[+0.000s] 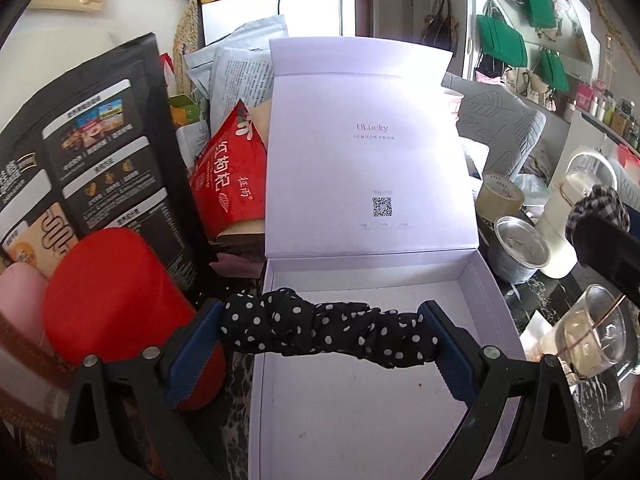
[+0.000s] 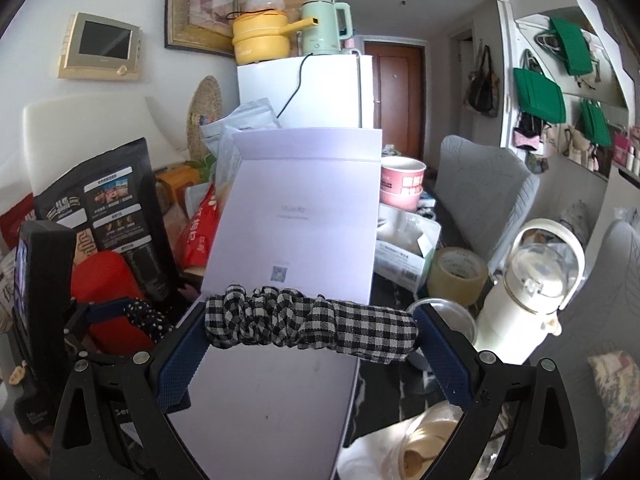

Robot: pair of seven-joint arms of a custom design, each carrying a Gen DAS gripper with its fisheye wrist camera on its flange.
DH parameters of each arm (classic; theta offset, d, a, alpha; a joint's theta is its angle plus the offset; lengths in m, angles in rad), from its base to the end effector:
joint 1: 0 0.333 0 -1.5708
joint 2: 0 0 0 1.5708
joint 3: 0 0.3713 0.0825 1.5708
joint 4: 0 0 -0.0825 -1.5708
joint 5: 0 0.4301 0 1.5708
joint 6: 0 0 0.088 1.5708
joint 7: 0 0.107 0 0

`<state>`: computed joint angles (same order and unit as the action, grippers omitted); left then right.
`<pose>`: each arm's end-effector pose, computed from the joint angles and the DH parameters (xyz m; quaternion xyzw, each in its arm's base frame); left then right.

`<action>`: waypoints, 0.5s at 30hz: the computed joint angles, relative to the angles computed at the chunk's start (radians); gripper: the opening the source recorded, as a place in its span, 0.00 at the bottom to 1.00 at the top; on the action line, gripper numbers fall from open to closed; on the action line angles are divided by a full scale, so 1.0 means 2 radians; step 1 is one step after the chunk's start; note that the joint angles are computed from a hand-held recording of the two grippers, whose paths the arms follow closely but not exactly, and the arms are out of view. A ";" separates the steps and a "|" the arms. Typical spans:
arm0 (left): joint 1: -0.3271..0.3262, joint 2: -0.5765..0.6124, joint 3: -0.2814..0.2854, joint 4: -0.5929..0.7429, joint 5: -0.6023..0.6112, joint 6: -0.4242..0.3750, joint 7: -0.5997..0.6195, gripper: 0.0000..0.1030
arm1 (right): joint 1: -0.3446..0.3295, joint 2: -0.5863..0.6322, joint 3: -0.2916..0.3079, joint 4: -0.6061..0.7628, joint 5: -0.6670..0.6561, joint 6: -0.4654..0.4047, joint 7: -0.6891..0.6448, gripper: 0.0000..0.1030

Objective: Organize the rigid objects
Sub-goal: 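Carry both scrunchies up and over into the white box with both grippers, then open both grippers to drop the scrunchies inside the white box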

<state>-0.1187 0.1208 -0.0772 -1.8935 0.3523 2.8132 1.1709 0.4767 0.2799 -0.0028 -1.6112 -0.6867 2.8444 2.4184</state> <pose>0.6713 -0.1478 0.5677 -0.6224 0.6729 -0.2862 0.2791 0.6524 0.3725 0.6084 -0.6705 0.5554 -0.2874 0.3993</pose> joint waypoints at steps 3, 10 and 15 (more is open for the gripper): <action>-0.004 0.011 0.003 0.012 0.012 -0.012 -0.003 0.95 | -0.007 0.016 0.008 0.017 0.023 -0.009 -0.024 0.96; -0.005 0.032 0.003 0.028 0.001 -0.029 0.017 0.95 | -0.013 0.045 0.017 0.047 0.078 -0.028 -0.077 0.96; -0.008 0.041 0.005 0.035 -0.015 -0.036 0.033 0.95 | -0.009 0.051 0.016 0.054 0.092 -0.038 -0.104 0.96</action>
<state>-0.1342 0.2028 -0.0670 -1.8244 0.3228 2.7421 1.2362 0.4589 0.3813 0.0283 -1.5041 -0.5030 2.7693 2.2104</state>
